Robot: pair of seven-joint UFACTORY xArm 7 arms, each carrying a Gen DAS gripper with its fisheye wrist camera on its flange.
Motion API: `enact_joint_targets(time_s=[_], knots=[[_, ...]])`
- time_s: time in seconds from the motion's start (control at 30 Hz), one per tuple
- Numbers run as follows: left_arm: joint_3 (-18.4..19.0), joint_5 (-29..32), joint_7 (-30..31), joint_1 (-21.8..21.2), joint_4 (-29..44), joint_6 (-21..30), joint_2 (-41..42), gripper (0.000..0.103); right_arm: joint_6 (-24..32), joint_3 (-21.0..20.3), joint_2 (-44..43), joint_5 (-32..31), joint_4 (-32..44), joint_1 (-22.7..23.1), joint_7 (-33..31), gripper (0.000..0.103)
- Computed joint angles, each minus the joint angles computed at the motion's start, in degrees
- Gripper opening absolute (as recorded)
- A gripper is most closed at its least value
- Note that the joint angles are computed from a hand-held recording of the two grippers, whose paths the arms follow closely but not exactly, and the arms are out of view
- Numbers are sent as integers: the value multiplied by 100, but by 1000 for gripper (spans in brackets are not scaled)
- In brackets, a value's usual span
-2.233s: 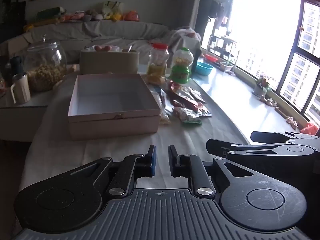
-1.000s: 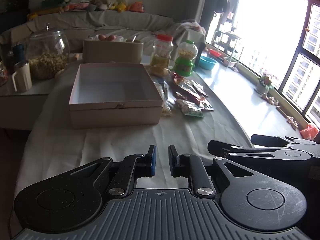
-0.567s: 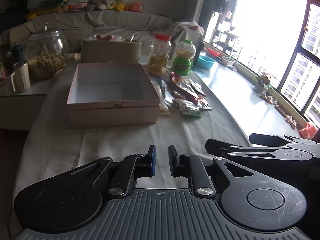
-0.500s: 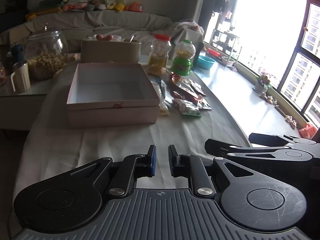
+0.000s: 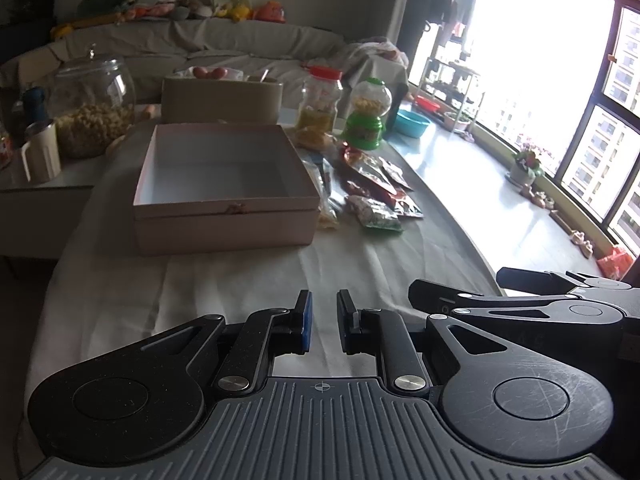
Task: Organize snacks
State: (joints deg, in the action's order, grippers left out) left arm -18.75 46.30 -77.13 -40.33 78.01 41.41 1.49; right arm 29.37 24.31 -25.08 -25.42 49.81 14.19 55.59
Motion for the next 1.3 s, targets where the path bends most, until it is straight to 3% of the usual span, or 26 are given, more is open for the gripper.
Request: enact_joint_targets(time_s=[0.7,0.87,1.03,1.13,1.2,1.27,1.3], knots=[[89,-377,122,131,-77,-121,63,17,184,-79,338,-133,186,85,-32,103],[198,-501,339,151,18,-262,316,17,97,-83,531,-491,212,-5,108,103],[429,-273,771,163,114,-1176,758,18,-719,270,632,-2298,11,-887,1132,103],[482,-945,1597,269,360,-1938,1226,18,-359,-177,992,-2031,241,-640,655,103],[520,-1260,1971,270,673,-2212,1610,18,-358,-407,1175,-1996,328,-640,839,103],[1032,-754,1635,-107,1062,-2504,2002,18,-399,-596,1357,-2106,411,-663,1015,103],[1292,-546,1531,-319,1340,-2417,2208,18,-322,-657,1468,-2184,508,-660,1090,103]])
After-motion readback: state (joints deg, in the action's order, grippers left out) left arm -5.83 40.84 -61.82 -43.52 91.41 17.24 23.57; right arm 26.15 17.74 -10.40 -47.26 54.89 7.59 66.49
